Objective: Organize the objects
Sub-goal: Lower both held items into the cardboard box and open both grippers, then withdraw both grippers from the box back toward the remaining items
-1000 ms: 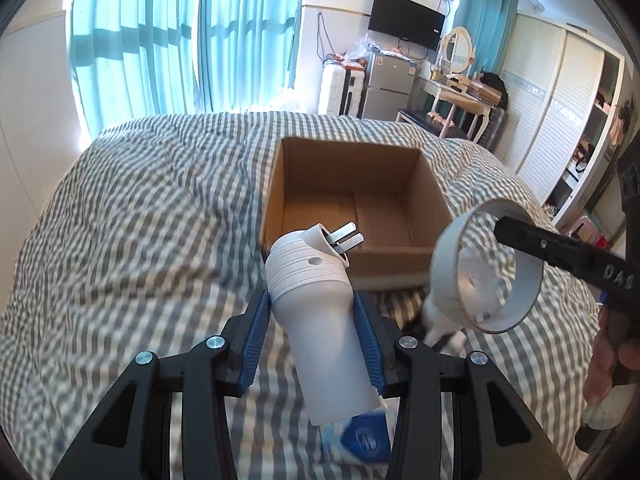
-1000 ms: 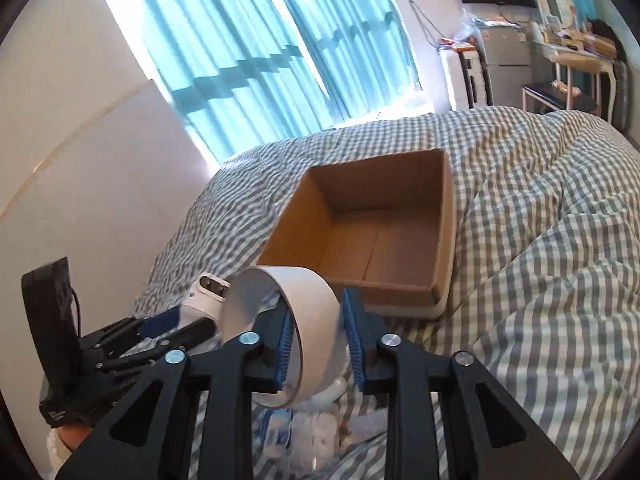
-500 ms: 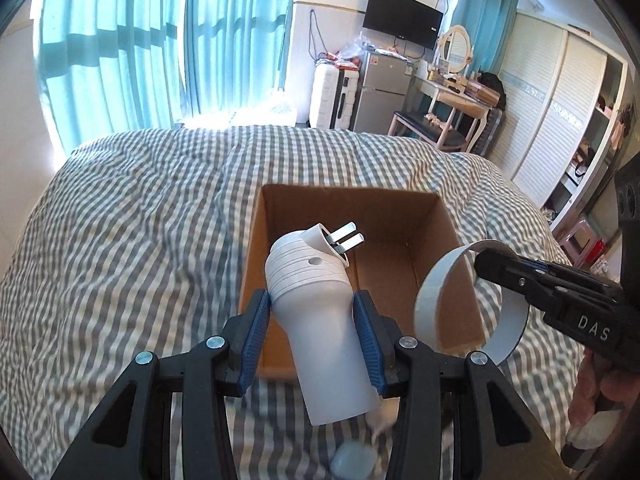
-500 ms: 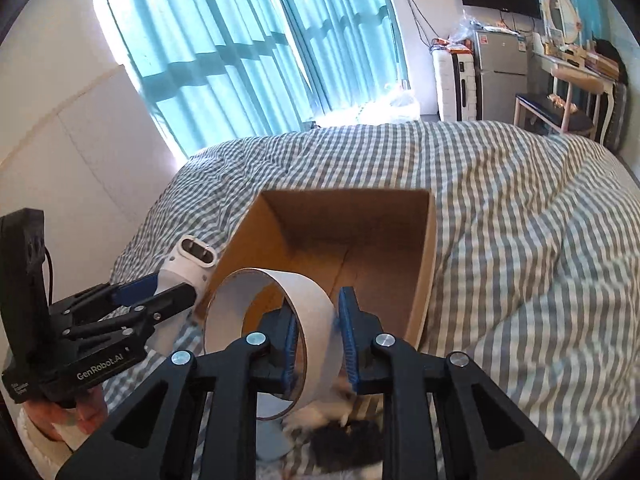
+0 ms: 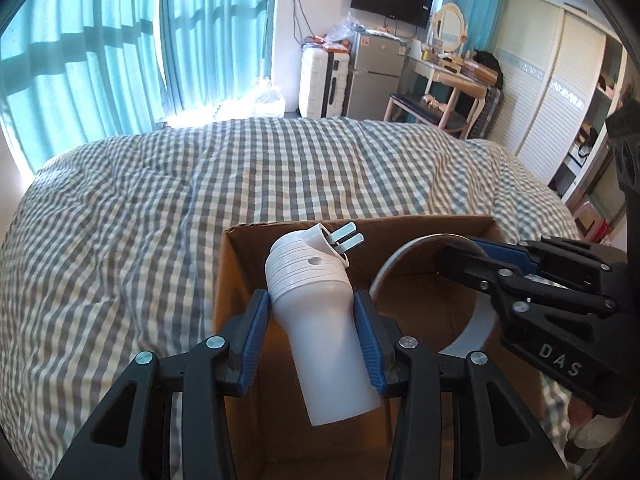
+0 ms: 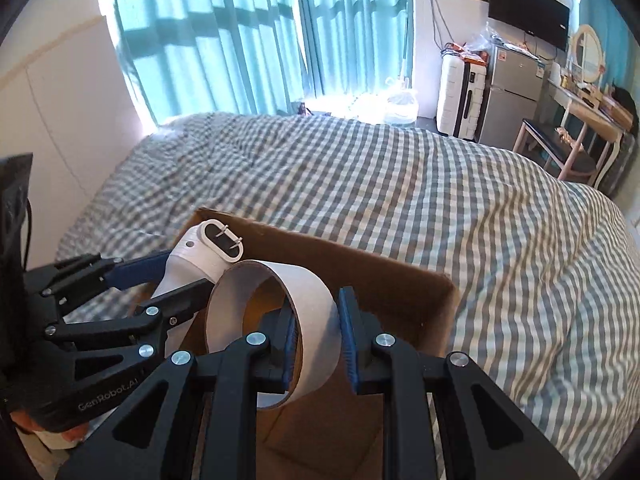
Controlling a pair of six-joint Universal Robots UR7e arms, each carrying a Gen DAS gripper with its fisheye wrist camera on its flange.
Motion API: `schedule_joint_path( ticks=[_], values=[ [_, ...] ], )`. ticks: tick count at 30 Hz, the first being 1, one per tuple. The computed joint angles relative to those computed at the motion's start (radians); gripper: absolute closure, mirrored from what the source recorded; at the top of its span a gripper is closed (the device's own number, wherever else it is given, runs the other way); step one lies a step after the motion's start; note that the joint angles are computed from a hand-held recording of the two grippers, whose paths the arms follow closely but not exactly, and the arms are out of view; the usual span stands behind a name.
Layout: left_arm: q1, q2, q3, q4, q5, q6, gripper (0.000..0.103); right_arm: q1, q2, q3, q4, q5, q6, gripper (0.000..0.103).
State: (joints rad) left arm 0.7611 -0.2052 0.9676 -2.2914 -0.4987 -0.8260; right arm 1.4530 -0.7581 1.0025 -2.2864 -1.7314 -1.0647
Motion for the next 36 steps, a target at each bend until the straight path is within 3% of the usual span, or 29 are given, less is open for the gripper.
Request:
schedule_joint_path(
  ticks=[8, 13, 16, 19, 21, 24, 27, 32, 36],
  values=[
    [0.026, 0.016, 0.004, 0.012, -0.006, 0.009, 0.059, 0.000, 0.044, -0.001, -0.062, -0.038, -0.065, 0.085],
    [0.019, 0.025, -0.008, 0.020, -0.002, 0.018, 0.058, -0.002, 0.017, 0.051, -0.111, -0.041, -0.096, 0.084],
    [0.008, 0.012, 0.007, 0.012, -0.010, 0.000, 0.045, -0.007, -0.016, 0.077, -0.095, -0.025, -0.078, 0.066],
    [-0.010, -0.002, 0.000, 0.114, 0.014, -0.093, 0.032, -0.007, -0.048, 0.100, -0.108, -0.021, -0.051, 0.049],
    [-0.025, -0.018, 0.016, 0.135, 0.017, -0.117, 0.023, -0.010, -0.085, 0.101, -0.046, 0.011, 0.000, 0.034],
    [-0.057, -0.048, 0.045, 0.192, 0.047, -0.181, 0.021, -0.008, -0.141, 0.128, -0.039, 0.044, 0.015, 0.030],
    [-0.093, -0.065, 0.031, 0.342, 0.082, -0.299, 0.009, -0.005, -0.205, 0.174, -0.058, 0.075, -0.001, 0.023],
    [-0.151, -0.089, 0.029, 0.522, 0.143, -0.462, 0.007, 0.002, -0.309, 0.271, -0.099, 0.097, -0.071, 0.017],
    [-0.190, -0.101, 0.005, 0.744, 0.171, -0.684, 0.004, -0.005, -0.402, 0.353, -0.136, 0.120, -0.132, 0.016]
  ],
)
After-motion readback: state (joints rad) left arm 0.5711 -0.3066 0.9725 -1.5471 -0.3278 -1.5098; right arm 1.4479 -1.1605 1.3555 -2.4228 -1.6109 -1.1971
